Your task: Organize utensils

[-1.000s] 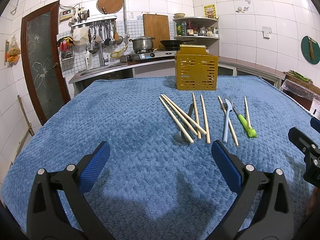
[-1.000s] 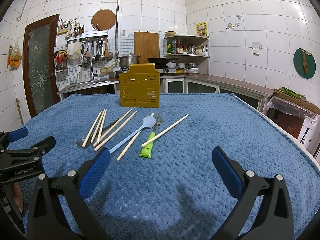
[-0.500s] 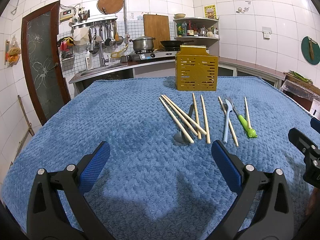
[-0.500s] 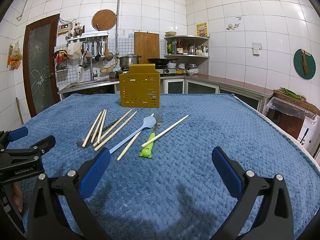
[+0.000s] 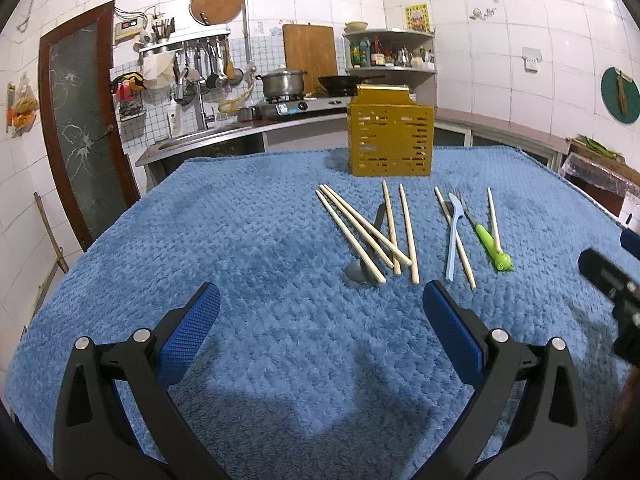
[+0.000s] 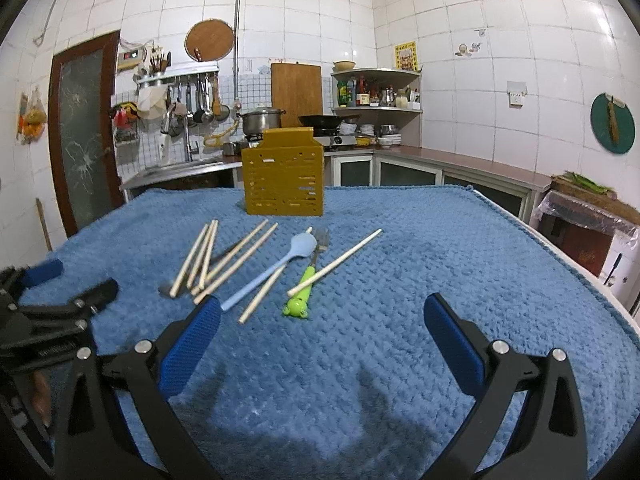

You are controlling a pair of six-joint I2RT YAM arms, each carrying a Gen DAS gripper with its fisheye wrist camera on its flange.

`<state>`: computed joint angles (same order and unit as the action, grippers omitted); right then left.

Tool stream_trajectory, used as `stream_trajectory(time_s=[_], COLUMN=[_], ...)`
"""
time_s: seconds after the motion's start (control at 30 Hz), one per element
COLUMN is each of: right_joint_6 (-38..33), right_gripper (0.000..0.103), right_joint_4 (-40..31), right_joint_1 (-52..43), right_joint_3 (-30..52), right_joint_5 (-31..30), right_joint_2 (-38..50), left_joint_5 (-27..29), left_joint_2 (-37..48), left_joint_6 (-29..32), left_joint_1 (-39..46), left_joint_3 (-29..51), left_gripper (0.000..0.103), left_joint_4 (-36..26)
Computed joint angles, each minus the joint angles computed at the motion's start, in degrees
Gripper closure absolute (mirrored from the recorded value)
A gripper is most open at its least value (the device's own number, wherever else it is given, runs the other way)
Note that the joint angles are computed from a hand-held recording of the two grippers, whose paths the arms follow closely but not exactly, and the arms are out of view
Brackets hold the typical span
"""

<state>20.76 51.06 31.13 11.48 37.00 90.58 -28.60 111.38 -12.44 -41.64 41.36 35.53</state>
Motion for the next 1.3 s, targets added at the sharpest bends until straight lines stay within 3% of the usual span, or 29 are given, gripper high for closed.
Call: stream_trajectory(time_s=[0.2,0.3,0.47,0.73,0.93,1.07,1.3], right_joint_6=[-1.8,-3.9,-5.0,-5.5,-4.9,-4.4,-3.5], right_gripper=[0.004,0.004,0.004,0.004,0.004,0.004,0.004], right_joint_4=[-10.9,-13.6,-17.5,-25.0,-31.5,-39.6,-47.1], right_joint_1=[-4.8,-6.4,-11.4,-18.4,-22.3,-24.4,-26.8], right_joint_3=[3.9,7.5,14.2,27.5,39.5,49.1,60.4], right_joint_5=[-4.3,-4.9,-9.3,-16.3,-17.9,-17.7,-16.7], right_joint_2=[-8.6,-7.9,-5.2,7.1,18.6,25.5,33.9], left_joint_5=[2.5,4.1,10.4,15.5,17.2,19.8,16.2], left_joint_2=[-2.4,-3.0,-2.1,6.4,17.4,25.6,35.5], left_joint_6=[-0.6,0.3,-1.4,-0.5,0.0,-1.1,0.1], left_joint_1=[1.5,2.9,7.1,11.6,13.7,15.0,15.1], left_joint_3=[2.8,4.9,13.3,28.8,46.5,59.2,74.3], left_gripper=[0.005,0.005,0.005,0.005,0.005,0.005,0.005], left_joint_4=[-5.9,-7.7,-17.5,-28.0,-39.3,-47.5,-55.3])
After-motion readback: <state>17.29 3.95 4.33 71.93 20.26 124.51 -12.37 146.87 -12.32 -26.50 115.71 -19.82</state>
